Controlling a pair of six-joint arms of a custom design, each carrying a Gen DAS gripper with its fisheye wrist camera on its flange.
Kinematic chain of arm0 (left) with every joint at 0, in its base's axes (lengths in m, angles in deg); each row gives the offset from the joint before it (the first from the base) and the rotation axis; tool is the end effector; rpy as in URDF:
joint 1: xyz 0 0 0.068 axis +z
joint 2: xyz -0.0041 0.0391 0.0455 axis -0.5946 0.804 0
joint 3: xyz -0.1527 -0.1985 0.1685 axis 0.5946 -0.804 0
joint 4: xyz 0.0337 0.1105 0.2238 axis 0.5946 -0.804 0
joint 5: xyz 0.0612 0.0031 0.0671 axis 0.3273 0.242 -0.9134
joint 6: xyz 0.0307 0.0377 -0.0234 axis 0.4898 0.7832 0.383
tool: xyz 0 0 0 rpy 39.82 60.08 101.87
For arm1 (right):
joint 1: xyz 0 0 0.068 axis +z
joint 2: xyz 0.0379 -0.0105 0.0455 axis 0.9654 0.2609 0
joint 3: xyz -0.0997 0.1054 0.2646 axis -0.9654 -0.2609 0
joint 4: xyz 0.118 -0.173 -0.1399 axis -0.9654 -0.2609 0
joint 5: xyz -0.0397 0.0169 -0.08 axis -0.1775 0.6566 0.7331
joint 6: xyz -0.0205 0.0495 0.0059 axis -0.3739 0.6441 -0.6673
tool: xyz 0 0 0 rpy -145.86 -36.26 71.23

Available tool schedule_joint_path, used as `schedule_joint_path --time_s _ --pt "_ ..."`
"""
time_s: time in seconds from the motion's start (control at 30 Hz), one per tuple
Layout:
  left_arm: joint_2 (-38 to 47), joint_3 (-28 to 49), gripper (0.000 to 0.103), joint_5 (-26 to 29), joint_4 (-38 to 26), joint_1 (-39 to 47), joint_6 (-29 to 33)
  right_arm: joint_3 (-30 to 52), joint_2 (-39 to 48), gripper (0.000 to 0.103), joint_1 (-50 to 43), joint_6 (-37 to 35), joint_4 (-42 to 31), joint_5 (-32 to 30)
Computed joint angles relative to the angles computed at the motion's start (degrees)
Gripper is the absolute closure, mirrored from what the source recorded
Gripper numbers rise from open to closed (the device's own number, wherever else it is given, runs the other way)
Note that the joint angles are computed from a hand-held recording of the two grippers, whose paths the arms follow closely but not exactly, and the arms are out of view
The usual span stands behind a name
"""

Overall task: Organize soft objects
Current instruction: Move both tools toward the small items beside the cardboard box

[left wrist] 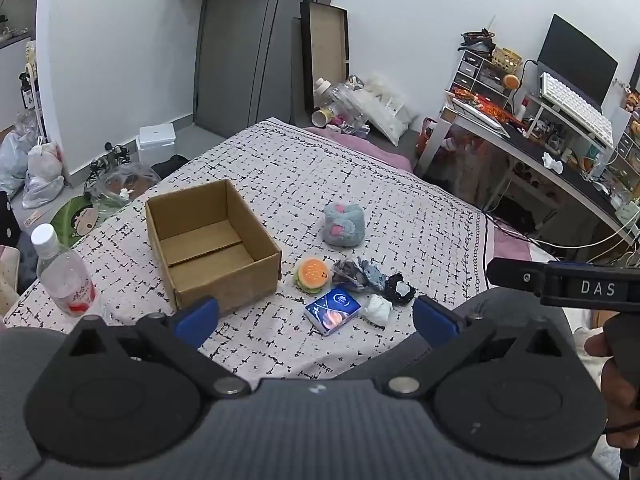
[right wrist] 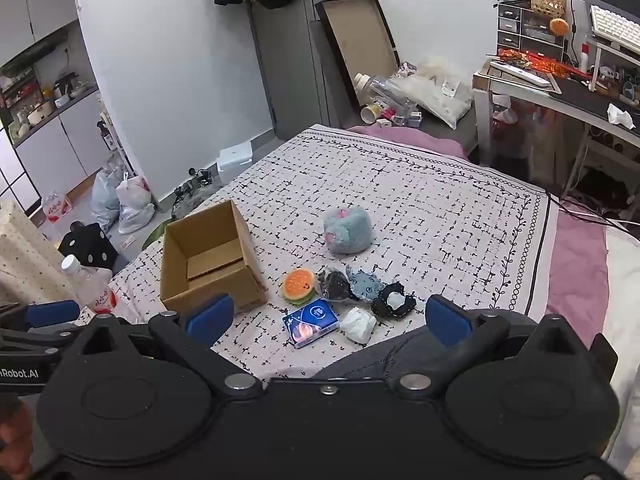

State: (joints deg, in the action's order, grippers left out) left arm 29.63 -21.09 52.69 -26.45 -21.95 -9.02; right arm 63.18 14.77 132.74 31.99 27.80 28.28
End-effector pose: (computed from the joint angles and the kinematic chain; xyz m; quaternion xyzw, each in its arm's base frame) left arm 0.1870 0.0285 0.3658 0.1311 0.9048 -0.1673 0.3690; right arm 0.1517 0.1990 0.3683 0.0957 0.9102 0.0314 0.4017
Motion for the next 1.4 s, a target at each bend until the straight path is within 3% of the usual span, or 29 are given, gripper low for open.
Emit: schedule_joint_path --time_s 0.73,1.2,1.4 --pt "-0.4 0.0 0.001 -0.1 0.2 0.3 -0.9 -1.7 -0.7 0.000 0.0 -0.7 2.0 0.0" --pt "-1.1 2.0 0.001 -0.3 -0.3 0.6 -1.5 0.9 0.0 0.000 1.0 -0.4 -0.6 1.9" --pt "-2.0 2.2 0.001 -1.3 0.5 0.7 -1.9 -0.9 -1.4 0.000 1.8 -2.0 2.4 3.2"
